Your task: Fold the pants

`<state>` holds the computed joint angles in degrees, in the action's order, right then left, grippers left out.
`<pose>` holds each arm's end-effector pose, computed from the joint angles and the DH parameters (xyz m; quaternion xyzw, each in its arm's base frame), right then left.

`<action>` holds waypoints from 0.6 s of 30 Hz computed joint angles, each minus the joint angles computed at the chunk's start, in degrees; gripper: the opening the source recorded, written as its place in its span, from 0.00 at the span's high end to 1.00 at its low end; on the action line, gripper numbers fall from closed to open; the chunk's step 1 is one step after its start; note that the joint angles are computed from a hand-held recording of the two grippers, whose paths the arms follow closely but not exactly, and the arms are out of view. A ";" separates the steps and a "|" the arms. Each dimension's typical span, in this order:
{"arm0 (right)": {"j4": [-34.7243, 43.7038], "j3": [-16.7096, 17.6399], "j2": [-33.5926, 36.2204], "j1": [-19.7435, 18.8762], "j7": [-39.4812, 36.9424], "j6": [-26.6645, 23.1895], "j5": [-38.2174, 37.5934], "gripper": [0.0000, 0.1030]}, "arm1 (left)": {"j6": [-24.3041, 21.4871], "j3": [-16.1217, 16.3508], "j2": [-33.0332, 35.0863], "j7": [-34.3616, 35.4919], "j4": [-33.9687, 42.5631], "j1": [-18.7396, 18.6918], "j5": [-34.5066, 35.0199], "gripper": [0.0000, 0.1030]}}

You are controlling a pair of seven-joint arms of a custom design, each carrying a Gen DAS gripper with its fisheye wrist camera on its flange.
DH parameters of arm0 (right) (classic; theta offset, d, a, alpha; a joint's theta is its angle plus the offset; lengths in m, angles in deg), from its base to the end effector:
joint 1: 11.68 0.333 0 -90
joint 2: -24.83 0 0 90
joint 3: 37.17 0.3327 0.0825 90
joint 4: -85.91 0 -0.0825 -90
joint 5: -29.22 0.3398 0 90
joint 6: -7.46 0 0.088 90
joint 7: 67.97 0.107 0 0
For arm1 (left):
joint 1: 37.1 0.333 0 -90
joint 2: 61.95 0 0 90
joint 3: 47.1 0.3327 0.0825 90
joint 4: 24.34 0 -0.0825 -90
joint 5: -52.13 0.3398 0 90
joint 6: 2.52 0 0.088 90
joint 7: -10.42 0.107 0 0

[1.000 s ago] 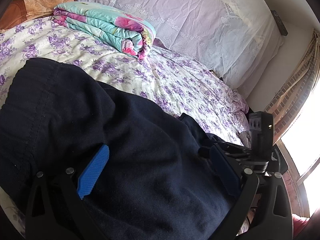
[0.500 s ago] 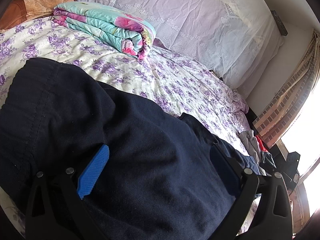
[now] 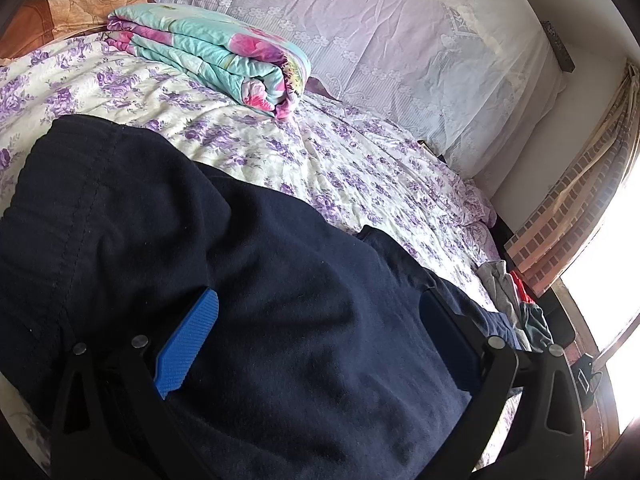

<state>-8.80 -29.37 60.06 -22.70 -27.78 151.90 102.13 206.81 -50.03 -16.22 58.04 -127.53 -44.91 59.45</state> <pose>0.6778 -0.0628 0.3180 -0.5549 0.7034 0.0510 0.4412 0.6644 -0.1340 0.2820 -0.7297 0.4624 -0.4811 0.1489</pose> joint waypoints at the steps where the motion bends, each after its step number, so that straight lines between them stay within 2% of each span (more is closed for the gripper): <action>1: -0.12 1.84 0.77 -1.57 -4.14 0.63 5.16 0.03 | 0.08 -0.04 0.03 -0.04 0.01 0.05 0.06 0.05; 3: 0.25 3.03 1.58 -2.31 -9.22 1.10 11.82 0.03 | 0.26 -0.12 0.05 -0.12 -0.03 0.13 0.16 0.05; 7: 2.63 2.07 3.09 -0.80 -8.94 1.45 14.82 0.03 | 0.05 0.05 -0.01 -0.09 -0.03 -0.03 0.05 0.05; 9: 4.04 1.54 3.82 0.64 -7.24 2.23 13.12 0.03 | 0.21 -0.04 0.02 -0.15 -0.06 0.07 0.15 0.05; 12: 8.22 -0.44 6.30 5.01 -0.88 5.99 2.98 0.03 | 0.19 -0.04 0.03 -0.16 -0.04 0.08 0.18 0.05; 14: 10.51 -0.96 8.00 7.10 0.90 9.75 -1.61 0.29 | 0.16 -0.03 0.06 -0.17 0.02 0.07 0.17 0.05; 15: 11.58 -0.96 9.06 7.61 2.11 11.78 -2.66 0.76 | 0.18 -0.01 0.04 -0.17 -0.02 0.06 0.17 0.05; 16: 12.53 0.34 10.20 6.45 3.34 11.93 -2.34 0.84 | 0.18 -0.01 0.04 -0.17 -0.02 0.06 0.17 0.05; 17: 13.17 3.65 11.18 3.42 0.95 10.75 1.95 0.84 | 0.23 -0.06 0.06 -0.20 0.01 0.11 0.23 0.05; 18: 12.75 6.43 11.30 1.53 -2.78 11.89 5.42 0.84 | 0.18 -0.05 0.06 -0.20 0.02 0.10 0.21 0.05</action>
